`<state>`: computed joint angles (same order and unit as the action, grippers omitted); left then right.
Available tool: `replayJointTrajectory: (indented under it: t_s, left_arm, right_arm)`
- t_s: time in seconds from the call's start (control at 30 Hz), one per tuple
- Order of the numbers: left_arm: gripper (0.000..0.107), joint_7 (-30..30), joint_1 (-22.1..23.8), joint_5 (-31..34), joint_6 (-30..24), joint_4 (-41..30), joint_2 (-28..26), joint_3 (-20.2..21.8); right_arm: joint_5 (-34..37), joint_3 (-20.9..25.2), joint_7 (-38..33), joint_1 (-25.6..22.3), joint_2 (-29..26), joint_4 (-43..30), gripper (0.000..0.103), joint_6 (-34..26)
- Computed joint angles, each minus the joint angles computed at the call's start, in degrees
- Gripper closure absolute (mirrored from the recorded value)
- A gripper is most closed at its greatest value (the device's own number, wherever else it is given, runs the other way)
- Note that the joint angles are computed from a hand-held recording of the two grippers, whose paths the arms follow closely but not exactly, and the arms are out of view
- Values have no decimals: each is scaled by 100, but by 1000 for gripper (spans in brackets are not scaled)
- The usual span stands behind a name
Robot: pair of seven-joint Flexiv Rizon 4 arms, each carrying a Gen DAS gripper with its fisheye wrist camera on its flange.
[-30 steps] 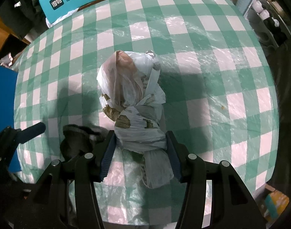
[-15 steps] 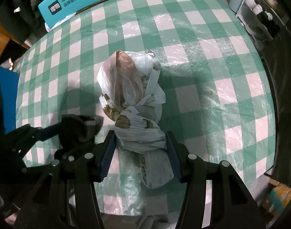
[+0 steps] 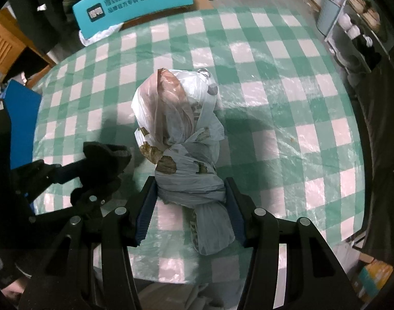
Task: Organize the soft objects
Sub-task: 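Carry the bag bundle and black sock up over the cardboard box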
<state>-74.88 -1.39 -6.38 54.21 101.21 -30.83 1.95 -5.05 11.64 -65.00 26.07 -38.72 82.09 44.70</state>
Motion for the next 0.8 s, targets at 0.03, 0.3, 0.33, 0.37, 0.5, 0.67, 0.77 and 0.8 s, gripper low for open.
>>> replayJointTrajectory:
  t_s: [0.03,0.3,0.33,0.37,0.5,0.67,0.77,0.8]
  left_arm:
    - [64,-23,-10,4,42,16,16,5]
    - [64,-196,-71,167,286,251,417,113]
    - [64,-209,-62,173,300,261,445,114]
    - [64,-215,-47,174,318,294,496,116]
    - [64,-194,28,178,424,372,619,128]
    - [64,-224,71,211,523,478,789,162]
    - [64,-193,131,160,583,583,919,150]
    - [64,-188,148,159,611,623,971,162]
  right_arm:
    - [-14,0,-2,17,11,2,51,21]
    - [-131,-9,9,133,128,40,51,143]
    - [-148,-9,7,145,149,56,51,164]
    - [-167,-11,10,161,162,63,51,177]
    - [-233,-5,-10,214,208,56,51,229]
    - [-274,15,-24,284,234,27,51,295]
    - [-274,43,-55,315,254,5,51,345]
    - [-273,50,-66,327,260,-6,51,357]
